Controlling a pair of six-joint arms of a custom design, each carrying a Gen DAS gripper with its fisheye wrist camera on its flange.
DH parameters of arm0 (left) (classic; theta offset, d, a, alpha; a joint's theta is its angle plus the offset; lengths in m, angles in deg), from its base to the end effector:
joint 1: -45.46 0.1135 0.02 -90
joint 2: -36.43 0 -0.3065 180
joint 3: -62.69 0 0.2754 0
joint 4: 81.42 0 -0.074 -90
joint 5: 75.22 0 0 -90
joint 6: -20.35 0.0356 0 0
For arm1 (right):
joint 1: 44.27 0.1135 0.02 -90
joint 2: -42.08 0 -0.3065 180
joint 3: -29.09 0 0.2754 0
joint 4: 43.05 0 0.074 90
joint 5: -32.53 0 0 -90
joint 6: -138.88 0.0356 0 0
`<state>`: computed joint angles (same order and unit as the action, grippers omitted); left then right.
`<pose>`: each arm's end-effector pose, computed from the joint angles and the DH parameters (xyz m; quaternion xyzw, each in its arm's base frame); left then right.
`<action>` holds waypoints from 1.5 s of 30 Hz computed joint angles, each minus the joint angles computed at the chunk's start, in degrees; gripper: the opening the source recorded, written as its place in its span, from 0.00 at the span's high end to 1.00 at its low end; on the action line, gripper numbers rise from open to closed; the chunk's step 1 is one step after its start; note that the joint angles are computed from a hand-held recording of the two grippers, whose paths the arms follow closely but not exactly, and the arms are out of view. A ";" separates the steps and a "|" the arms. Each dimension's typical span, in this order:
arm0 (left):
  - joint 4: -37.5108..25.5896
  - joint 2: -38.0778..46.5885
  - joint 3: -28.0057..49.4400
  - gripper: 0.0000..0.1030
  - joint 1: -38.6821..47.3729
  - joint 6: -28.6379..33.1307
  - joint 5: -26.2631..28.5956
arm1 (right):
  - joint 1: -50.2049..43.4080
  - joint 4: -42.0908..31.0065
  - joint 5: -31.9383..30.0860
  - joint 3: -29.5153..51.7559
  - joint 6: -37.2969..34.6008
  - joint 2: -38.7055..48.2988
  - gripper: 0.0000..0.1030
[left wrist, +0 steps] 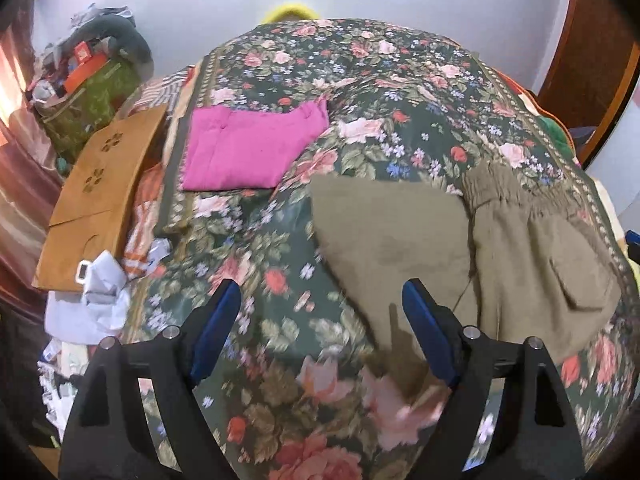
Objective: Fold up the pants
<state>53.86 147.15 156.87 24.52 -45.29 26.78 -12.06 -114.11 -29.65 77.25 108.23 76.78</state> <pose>0.4127 -0.1659 0.2264 0.3950 0.8791 -0.0938 0.2497 0.0870 0.0352 0.2630 0.2839 0.8904 0.0331 0.3543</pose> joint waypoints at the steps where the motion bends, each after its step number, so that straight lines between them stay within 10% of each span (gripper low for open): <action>1: -1.24 1.37 1.63 0.19 -0.29 -0.31 0.33 | -5.83 2.83 -4.34 -1.06 -4.47 -0.29 0.45; 16: -11.76 14.16 14.67 0.19 -3.26 -1.44 4.87 | -37.23 21.70 -34.71 -8.44 -25.59 11.59 0.46; 19: -10.84 14.30 14.49 0.21 -3.94 -1.45 5.28 | -37.09 23.40 -35.35 -8.33 -26.73 14.06 0.46; 29: -3.54 10.71 9.98 0.76 -5.39 -3.88 2.06 | -35.99 24.81 -33.92 -6.88 -29.61 16.02 0.83; 45: -1.65 4.04 12.85 0.85 -3.54 -2.60 3.81 | -29.62 22.76 -22.77 8.80 -34.23 19.71 0.87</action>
<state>52.21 151.19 169.72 20.98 -47.89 30.59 -41.68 -91.34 -52.41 86.05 74.00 96.49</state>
